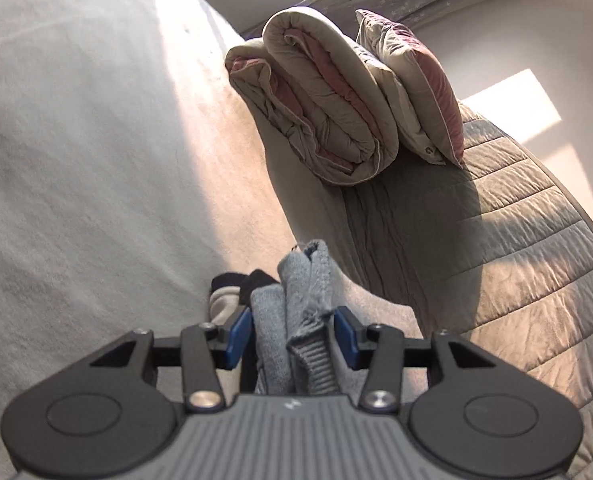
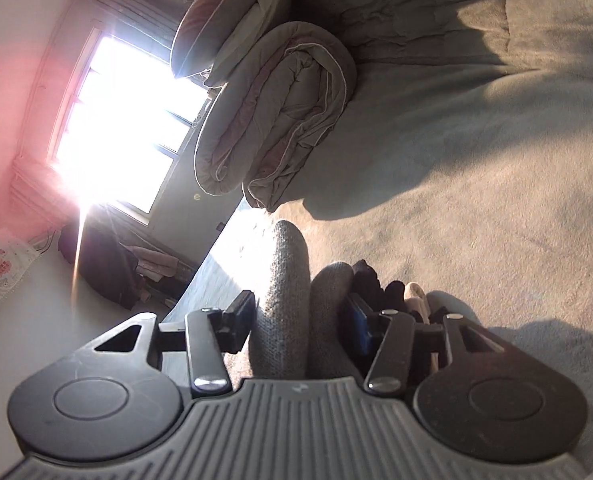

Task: Fold clothes
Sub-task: 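Carry the sweater bundle with both grippers onto the black and beige stack, then lower the sweater onto the stack and open both grippers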

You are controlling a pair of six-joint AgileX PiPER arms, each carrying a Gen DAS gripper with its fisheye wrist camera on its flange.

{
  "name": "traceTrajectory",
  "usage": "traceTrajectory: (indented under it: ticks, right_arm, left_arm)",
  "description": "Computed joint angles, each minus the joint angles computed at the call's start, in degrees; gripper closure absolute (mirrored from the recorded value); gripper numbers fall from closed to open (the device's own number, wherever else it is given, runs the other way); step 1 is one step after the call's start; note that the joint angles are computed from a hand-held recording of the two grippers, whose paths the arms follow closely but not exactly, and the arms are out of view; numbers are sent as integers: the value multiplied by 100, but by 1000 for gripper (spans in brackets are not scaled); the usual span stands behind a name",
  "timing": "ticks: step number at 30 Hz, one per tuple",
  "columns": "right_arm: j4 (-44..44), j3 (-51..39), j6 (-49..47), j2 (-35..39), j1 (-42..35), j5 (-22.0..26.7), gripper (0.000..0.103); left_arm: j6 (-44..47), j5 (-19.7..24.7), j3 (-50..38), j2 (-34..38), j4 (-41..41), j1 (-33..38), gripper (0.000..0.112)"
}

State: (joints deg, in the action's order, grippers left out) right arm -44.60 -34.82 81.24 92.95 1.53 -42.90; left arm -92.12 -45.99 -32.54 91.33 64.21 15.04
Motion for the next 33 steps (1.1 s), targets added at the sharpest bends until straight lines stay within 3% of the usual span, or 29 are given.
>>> traceTrajectory:
  ticks: [4,6,9,13,16,17,20,23,25,27,33]
  right_arm:
    - [1426,-6,-2035,-672,542,587,51]
    - [2066,-227,-3108,-729,988,1006,61]
    - [3147,-604,-4827,-511,1621,1580,78]
    - [4898,-772,-6856,91,2023,1701,87]
    - [5260,-595,-7074,572,1960,1318,93]
    - [5188,-432,-6877,698,1921,983,94]
    - [5144,-48,-6484,887,1887,188,94]
    - [5507,-12,-6779,622,2028,346,93]
    - [5520,82,-6740,288,2052,463,80]
    - [5829,256,-7072,-130,2159,533,77]
    - [6456,1008,-7771,-1196,2637,510,77]
  left_arm:
    - [907,465,-150,-277,-752,-345,69]
    - [1435,658,-263,-235,-1150,-679,77]
    - [2543,951,-356,-31,-2063,-1262,86]
    - [3745,1148,-361,406,-3266,-1708,90]
    - [3989,723,-208,720,-3426,-1672,90]
    - [4146,604,-155,780,-3524,-1706,90]
    - [5279,728,-33,651,-4467,-2128,90]
    - [5458,991,28,329,-4720,-2193,87]
    - [5520,1021,205,-19,-4906,-2172,86]
    - [5683,879,508,-435,-4994,-2132,86]
    - [5343,890,1201,-1387,-4250,-2077,86]
